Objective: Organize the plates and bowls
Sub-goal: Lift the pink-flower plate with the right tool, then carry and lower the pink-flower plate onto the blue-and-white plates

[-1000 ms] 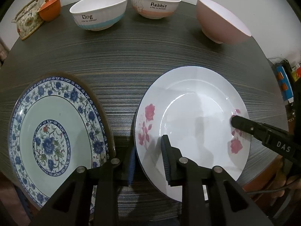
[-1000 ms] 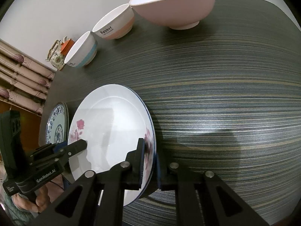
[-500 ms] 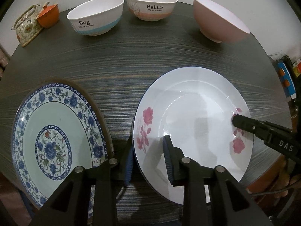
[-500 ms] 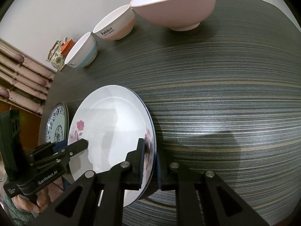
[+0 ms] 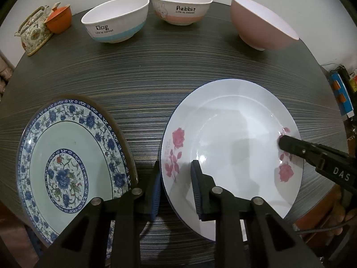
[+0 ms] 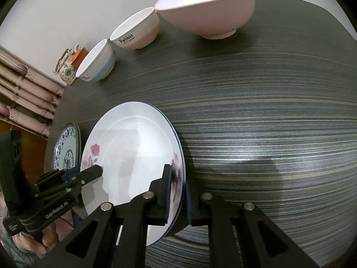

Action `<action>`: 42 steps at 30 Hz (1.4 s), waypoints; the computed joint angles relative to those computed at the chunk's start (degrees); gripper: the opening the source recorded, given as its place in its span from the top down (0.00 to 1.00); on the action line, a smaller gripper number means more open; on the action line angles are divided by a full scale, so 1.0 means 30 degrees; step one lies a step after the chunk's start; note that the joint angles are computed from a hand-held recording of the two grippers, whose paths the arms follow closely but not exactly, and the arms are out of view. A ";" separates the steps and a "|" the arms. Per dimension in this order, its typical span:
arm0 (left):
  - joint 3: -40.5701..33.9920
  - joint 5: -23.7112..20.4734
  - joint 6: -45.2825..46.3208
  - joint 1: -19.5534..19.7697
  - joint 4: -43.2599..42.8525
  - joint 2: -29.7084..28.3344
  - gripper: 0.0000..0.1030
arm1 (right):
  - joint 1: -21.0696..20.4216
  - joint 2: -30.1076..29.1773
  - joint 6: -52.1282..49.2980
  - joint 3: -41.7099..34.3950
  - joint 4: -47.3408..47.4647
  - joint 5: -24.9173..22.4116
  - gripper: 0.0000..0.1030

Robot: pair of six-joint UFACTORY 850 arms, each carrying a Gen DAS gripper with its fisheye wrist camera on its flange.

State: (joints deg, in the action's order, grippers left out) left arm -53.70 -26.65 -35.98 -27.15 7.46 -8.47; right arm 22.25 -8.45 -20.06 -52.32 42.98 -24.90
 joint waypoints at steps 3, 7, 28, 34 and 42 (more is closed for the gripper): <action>0.0001 -0.0004 0.0081 0.0032 -0.0065 0.0007 0.80 | -0.0002 0.0007 0.0099 -0.0013 -0.0052 0.0038 0.88; 0.0015 0.0043 0.0004 0.0082 0.0027 0.0064 0.80 | -0.0008 0.0038 0.0216 -0.0091 -0.0162 0.0055 0.89; 0.1061 -0.0233 -0.0857 0.1096 0.1290 0.2514 0.81 | 0.0840 0.0211 0.1636 -0.1542 -0.1667 -0.0225 0.89; 0.1598 -0.0687 -0.1642 0.1597 0.1874 0.3581 0.81 | 0.1687 -0.0184 0.1865 -0.2308 -0.1895 -0.0435 0.89; 0.2811 -0.0962 -0.1840 0.2779 0.1919 0.5069 0.81 | 0.2943 -0.0912 0.2152 -0.3269 -0.2179 -0.0728 0.89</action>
